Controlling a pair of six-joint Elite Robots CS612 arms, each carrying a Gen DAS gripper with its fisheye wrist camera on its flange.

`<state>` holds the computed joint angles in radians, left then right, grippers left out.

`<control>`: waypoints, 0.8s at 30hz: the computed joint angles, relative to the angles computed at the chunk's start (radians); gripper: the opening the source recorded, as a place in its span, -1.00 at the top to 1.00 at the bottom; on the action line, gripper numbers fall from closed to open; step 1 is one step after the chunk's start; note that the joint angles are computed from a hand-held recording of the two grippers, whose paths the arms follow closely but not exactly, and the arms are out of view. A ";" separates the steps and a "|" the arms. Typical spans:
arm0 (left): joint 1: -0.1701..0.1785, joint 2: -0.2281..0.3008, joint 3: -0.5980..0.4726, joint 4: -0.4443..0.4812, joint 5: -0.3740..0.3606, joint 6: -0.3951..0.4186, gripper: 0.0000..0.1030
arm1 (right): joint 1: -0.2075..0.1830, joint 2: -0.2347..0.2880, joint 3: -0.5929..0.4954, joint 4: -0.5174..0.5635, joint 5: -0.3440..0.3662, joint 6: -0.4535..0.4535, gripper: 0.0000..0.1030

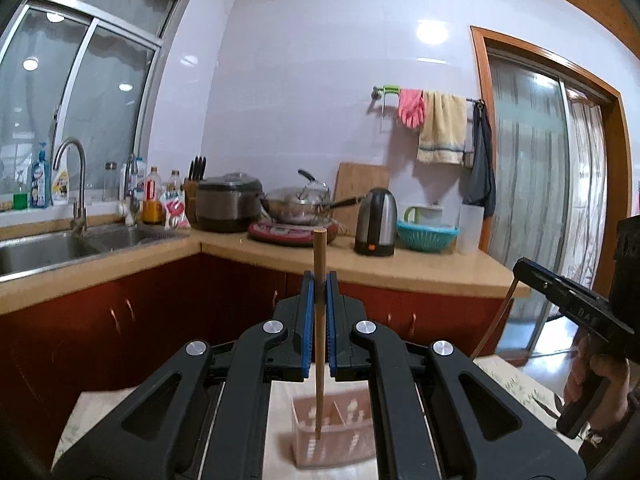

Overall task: Organize utensils
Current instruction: 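Lift the chopsticks with both tools and carry them above the pink caddy, then open both tools to drop the chopsticks upright into the pink caddy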

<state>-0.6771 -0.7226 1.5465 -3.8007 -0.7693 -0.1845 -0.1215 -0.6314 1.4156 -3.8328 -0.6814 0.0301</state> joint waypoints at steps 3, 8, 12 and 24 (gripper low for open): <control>0.011 0.023 -0.049 0.004 0.011 0.025 0.88 | 0.012 0.022 -0.043 0.008 -0.015 0.009 0.87; 0.024 0.068 -0.107 0.055 0.017 0.011 0.88 | 0.031 0.056 -0.083 0.068 -0.034 -0.017 0.87; 0.038 0.094 -0.127 0.121 -0.010 -0.070 0.88 | 0.040 0.077 -0.098 0.138 -0.050 -0.053 0.87; 0.061 0.131 -0.116 0.282 -0.055 -0.274 0.60 | 0.049 0.089 -0.071 0.263 -0.096 -0.146 0.80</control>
